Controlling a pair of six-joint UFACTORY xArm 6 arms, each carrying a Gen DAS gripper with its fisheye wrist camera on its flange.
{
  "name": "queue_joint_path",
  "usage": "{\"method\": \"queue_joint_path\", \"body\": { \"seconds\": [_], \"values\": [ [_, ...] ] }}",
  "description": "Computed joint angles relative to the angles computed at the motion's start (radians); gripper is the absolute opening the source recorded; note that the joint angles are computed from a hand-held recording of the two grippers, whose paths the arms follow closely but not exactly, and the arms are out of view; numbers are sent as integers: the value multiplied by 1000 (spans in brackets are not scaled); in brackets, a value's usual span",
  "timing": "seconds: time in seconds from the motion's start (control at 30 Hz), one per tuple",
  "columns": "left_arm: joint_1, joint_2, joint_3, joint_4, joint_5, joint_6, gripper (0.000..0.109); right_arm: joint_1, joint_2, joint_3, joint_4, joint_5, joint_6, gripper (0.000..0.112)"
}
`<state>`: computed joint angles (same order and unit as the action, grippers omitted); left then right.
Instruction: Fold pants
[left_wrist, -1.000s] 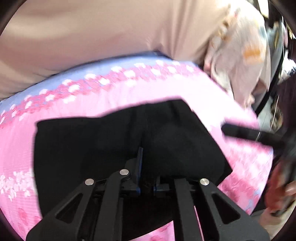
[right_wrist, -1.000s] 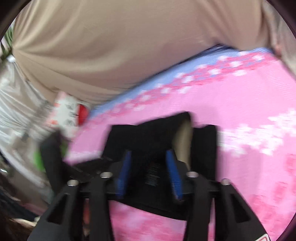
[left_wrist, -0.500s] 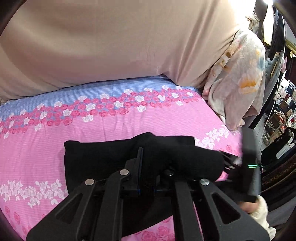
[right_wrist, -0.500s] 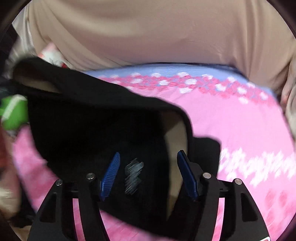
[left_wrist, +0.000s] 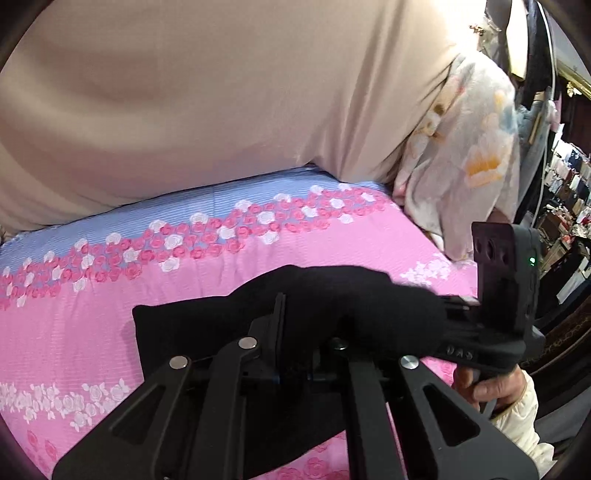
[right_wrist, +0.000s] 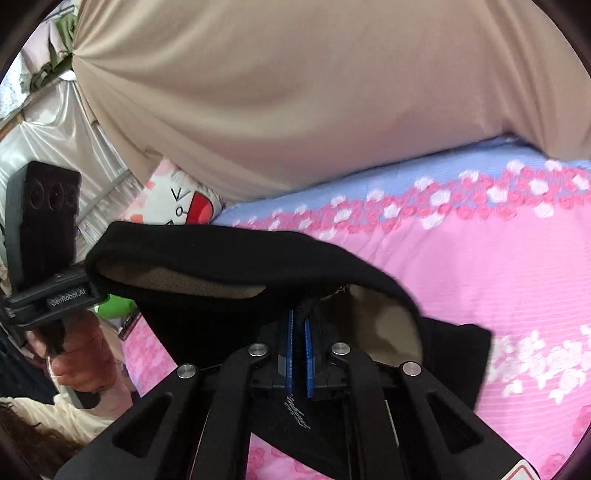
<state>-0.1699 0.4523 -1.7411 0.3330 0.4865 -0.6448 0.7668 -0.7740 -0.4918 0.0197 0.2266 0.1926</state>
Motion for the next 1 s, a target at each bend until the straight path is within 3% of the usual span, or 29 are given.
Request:
{"method": "queue_joint_path", "body": {
  "seconds": [0.03, 0.1, 0.17, 0.2, 0.23, 0.3, 0.33, 0.37, 0.47, 0.6, 0.67, 0.77, 0.87, 1.0],
  "values": [
    [-5, 21, -22, -10, 16, 11, 9, -36, 5, -2, -96, 38, 71, 6],
    [-18, 101, -91, -81, 77, 83, 9, -117, 71, -11, -161, 153, 150, 10],
    [-29, 162, -130, -159, 112, 149, 10, -152, 41, 71, -60, 100, 150, 9],
    [-36, 187, -141, -185, 124, 180, 11, -148, -2, 109, 42, 72, 91, 17],
    [-42, 197, -139, -180, 128, 190, 11, -144, -60, 142, 102, 74, 63, 39],
    [-56, 193, -93, -161, 90, 210, 23, -130, -168, 205, 175, 82, 28, 54],
    [-60, 186, -71, -150, 74, 211, 44, -121, -203, 223, 228, 103, -13, 54],
    [-65, 174, -40, -135, 49, 205, 56, -117, -245, 244, 247, 141, -21, 54],
    [-80, 150, 17, 2, 10, 114, 67, -83, -296, 282, 352, 171, -81, 54],
    [-96, 151, 24, 149, 18, 26, 71, -86, -222, 270, 505, 127, -211, 54],
    [-106, 151, 33, 174, 8, 40, 81, -94, -199, 249, 613, 146, -295, 55],
    [-121, 127, 80, 224, -42, 45, 87, -202, -194, 196, 854, 293, -499, 55],
    [-142, 135, 66, 362, -16, -29, 90, -264, -178, 183, 928, 390, -564, 54],
    [-153, 179, 15, 372, 12, -15, 90, -354, -139, 148, 1117, 558, -708, 56]
  ]
}}
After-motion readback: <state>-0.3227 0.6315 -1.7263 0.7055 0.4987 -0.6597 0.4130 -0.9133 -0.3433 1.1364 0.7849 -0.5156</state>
